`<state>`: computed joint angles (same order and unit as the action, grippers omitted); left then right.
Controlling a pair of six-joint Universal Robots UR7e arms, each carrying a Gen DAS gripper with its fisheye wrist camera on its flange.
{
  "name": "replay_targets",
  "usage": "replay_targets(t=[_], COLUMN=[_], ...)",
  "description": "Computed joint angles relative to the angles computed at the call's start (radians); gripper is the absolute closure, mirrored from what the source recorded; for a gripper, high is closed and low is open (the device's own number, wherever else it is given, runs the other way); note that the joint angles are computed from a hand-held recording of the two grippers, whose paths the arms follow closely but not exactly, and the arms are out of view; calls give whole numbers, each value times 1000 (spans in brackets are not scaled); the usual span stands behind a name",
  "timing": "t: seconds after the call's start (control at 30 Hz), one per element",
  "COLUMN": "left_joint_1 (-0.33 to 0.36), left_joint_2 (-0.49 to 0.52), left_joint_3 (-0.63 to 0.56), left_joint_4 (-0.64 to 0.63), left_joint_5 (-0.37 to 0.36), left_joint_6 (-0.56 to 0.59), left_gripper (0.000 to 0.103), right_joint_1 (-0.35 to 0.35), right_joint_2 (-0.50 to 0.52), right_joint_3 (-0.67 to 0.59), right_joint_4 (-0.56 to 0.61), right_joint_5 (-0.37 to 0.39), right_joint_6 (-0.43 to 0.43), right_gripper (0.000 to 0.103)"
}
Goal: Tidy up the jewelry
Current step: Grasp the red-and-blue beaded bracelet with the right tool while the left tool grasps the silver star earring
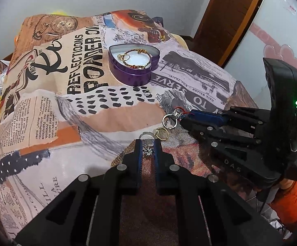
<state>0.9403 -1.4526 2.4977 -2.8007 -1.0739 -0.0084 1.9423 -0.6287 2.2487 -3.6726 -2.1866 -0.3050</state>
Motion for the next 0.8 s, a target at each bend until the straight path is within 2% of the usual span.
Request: replay_targets(t=[0.13, 0.17, 0.37, 0.8], left_joint_1=[-7, -9, -25, -70], left_joint_2=[-7, -13, -50, -87], left_joint_3=[1, 1, 0, -22], left_joint_4=[0, 1, 4, -11], left_joint_5=[7, 8, 22, 63], left_joint_6=[-3, -3, -6, -1], left_gripper=[94, 94, 94, 94], right_joint_1=[1, 1, 5, 48], right_joint_2=[-3, -6, -40, -88], right_joint_3=[3, 5, 30, 38], right_joint_4=[-5, -2, -34, -91], right_joint_5=[4, 5, 17, -2], right_joint_6=[19, 30, 72, 66], right_gripper=[92, 96, 96, 96])
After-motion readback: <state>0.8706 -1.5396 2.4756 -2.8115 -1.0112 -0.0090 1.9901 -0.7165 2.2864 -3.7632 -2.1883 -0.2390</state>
